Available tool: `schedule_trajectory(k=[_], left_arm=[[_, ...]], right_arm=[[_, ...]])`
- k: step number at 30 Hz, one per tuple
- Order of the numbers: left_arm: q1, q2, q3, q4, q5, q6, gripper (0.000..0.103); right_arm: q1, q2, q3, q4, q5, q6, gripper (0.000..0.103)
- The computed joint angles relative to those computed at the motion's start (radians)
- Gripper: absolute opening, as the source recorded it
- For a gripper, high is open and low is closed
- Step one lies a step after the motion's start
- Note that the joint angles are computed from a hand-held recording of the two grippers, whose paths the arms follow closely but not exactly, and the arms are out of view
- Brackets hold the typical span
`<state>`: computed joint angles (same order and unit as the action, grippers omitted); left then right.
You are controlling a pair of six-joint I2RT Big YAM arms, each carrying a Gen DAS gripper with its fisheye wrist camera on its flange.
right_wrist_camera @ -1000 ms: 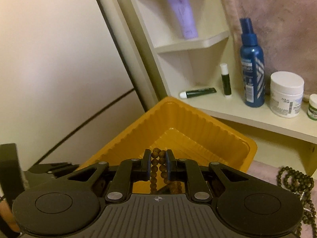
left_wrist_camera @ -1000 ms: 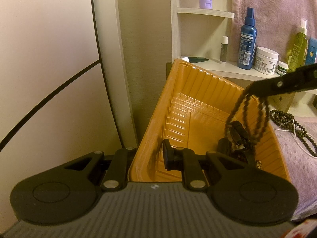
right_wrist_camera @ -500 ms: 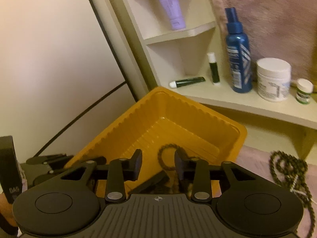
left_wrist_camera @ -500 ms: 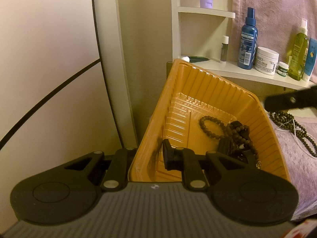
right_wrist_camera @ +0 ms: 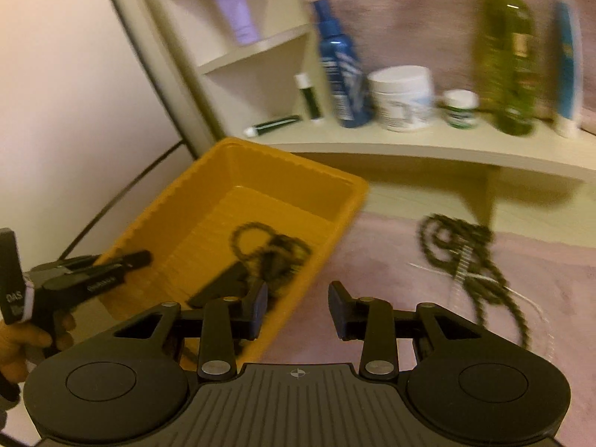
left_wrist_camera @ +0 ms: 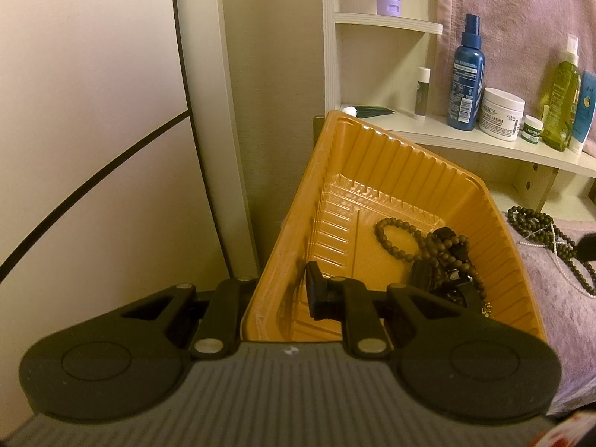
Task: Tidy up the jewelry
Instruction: 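Move the right tool to the pile and grasp the white pearl strand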
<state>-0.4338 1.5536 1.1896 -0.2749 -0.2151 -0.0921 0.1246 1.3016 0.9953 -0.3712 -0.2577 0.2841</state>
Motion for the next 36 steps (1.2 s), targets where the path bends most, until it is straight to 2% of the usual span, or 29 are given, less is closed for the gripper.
schedule_trajectory(k=[17,23,24,28,36], left_arm=[[-0.001,-0.001,-0.001,0.001,-0.005,0.006,0.016],[-0.001,-0.001,-0.001,0.001,-0.005,0.007,0.016],[-0.001,-0.001,-0.001,0.002,-0.005,0.007,0.016],[-0.001,-0.001,-0.001,0.002,-0.005,0.007,0.016],[-0.001,-0.001,-0.001,0.001,-0.004,0.007,0.016]], right_arm=[[-0.142,-0.120,-0.122,-0.105,0.118,0.018,0.037],[-0.173,-0.123,-0.142,-0.100,0.173,0.027,0.037],[-0.177,-0.120,-0.143,-0.099,0.184,0.025,0.036],[-0.194,-0.102,-0.140,-0.093,0.217,0.015,0.020],[-0.207,-0.039,-0.119,-0.080,0.257,0.013,0.014]])
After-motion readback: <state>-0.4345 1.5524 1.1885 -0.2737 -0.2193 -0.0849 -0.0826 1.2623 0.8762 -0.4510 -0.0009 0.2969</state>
